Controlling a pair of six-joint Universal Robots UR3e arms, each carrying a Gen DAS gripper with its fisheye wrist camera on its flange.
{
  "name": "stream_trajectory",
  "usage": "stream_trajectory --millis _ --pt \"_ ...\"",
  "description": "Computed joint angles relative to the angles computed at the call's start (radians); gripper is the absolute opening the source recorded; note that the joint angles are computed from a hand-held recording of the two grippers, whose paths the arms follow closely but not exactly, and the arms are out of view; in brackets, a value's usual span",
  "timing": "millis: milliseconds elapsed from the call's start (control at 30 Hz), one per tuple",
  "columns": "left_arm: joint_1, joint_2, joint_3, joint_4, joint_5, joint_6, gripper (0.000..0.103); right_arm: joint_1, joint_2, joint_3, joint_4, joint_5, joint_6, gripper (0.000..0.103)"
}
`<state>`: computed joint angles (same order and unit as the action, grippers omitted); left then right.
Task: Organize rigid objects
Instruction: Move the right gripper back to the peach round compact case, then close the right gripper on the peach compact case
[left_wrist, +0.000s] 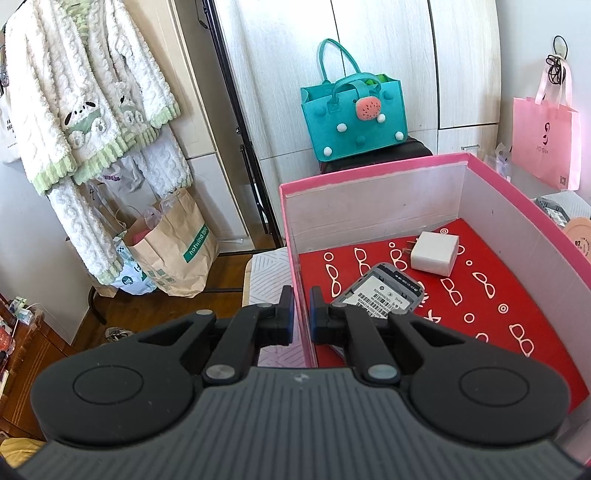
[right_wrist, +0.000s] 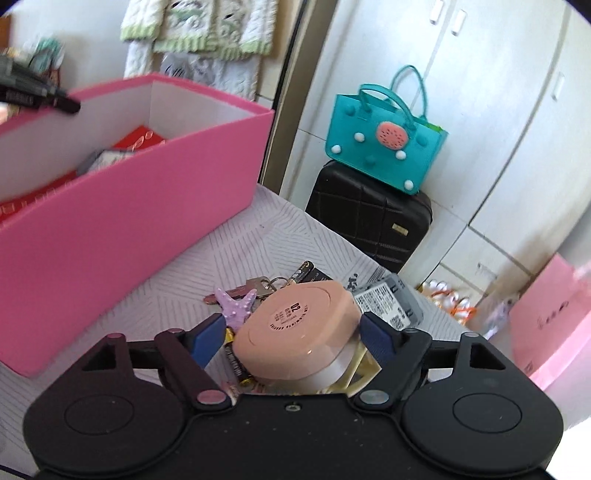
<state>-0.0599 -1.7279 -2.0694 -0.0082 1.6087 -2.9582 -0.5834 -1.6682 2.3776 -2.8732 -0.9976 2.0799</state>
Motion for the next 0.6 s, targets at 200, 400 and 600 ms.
stream_trajectory --millis 200,400,600 --pt "0.001 0.001 -0.002 0.001 -0.001 0.006 0.007 0.043 0.099 -0.045 -0.055 -0.043 -0.025 0.089" --pt "0.001 0.001 -0.003 -0.001 0.0 0.006 0.007 0.05 0.158 -0.078 -0.069 -0.033 0.012 0.089" --pt "0.002 0.003 -0.003 -0.004 -0.001 0.007 0.007 0.058 0.126 -0.029 -0.126 -0.043 0.039 0.089"
